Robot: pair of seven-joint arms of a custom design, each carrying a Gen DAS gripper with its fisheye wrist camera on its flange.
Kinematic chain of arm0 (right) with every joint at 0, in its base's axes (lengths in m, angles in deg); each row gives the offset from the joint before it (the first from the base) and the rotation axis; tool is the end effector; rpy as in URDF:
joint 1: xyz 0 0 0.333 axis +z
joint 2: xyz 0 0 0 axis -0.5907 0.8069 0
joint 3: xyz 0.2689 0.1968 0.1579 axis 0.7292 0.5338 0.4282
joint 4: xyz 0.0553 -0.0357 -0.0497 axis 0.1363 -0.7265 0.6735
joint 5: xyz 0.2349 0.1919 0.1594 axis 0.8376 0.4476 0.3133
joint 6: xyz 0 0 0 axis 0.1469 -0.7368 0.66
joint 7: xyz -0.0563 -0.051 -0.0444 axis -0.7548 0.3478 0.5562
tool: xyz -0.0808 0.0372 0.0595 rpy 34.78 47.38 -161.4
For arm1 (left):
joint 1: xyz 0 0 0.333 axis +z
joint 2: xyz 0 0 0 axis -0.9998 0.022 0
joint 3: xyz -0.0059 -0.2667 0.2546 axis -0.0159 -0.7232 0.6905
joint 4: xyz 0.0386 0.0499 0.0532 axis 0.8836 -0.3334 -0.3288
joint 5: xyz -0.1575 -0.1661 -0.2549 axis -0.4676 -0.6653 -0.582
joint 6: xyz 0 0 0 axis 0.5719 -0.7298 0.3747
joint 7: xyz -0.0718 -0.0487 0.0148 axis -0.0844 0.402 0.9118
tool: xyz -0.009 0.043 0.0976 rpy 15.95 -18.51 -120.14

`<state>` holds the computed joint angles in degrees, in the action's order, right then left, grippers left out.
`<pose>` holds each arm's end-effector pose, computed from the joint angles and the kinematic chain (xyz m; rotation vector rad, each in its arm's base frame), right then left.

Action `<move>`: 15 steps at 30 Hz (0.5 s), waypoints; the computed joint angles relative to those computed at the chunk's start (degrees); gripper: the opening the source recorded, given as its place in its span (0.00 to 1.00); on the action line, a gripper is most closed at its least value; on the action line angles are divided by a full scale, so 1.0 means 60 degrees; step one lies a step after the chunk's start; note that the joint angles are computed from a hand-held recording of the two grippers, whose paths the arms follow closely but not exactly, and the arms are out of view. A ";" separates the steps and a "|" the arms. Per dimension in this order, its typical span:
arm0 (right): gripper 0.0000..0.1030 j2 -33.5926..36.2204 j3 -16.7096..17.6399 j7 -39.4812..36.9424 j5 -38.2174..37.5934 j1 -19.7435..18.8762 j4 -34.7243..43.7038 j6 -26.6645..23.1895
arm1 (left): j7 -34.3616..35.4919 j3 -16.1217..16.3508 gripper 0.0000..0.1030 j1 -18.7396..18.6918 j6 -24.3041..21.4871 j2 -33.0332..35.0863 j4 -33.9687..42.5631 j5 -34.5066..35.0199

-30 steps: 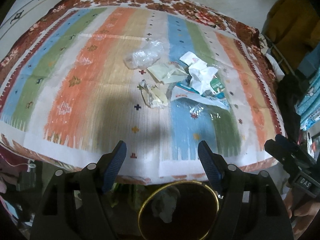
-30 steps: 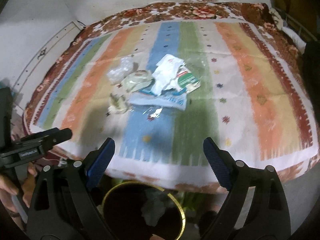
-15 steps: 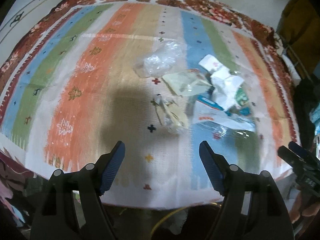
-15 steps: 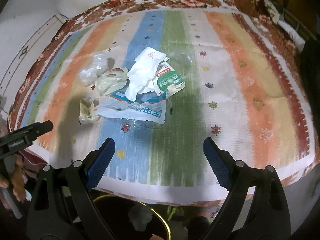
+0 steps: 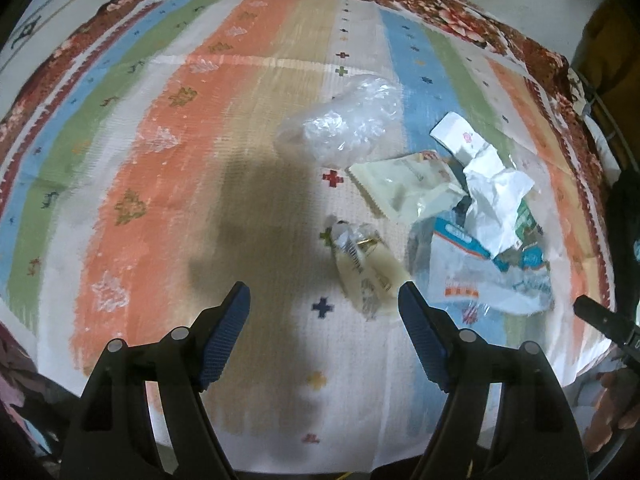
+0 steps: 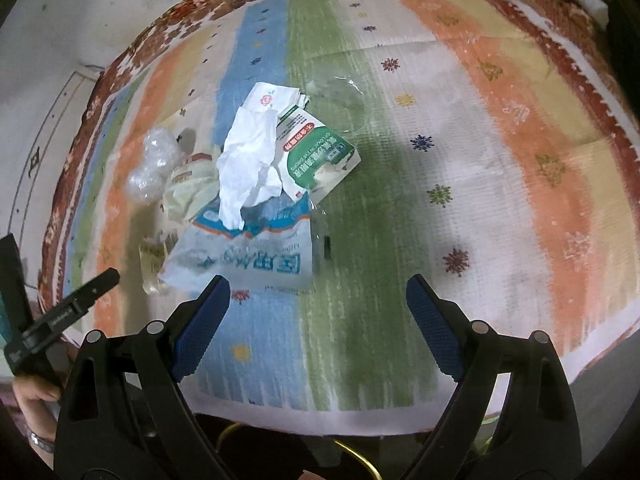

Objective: Collect trash
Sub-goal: 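Grasp the clear-wrapped yellow snack packet with the left tool while the right tool grasps the blue-white mask package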

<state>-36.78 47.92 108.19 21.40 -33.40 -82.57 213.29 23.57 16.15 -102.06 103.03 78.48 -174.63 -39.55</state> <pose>0.6920 0.0310 0.4509 -1.8023 1.9942 -0.0703 0.6617 -0.2655 0.4355 -2.2647 1.8835 -0.5549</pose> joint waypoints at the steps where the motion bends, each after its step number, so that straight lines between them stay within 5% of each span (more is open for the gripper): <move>1: 0.82 0.0072 0.0020 0.0013 0.0043 -0.0023 0.0104 -0.0063 | 0.0078 -0.0082 0.74 0.0057 -0.0011 0.0119 0.0148 -0.0118; 15: 0.67 0.1855 0.0361 0.0737 0.0701 -0.0359 0.2547 -0.1844 | 0.0645 -0.0275 0.74 0.0136 -0.0657 0.0971 0.1172 -0.0852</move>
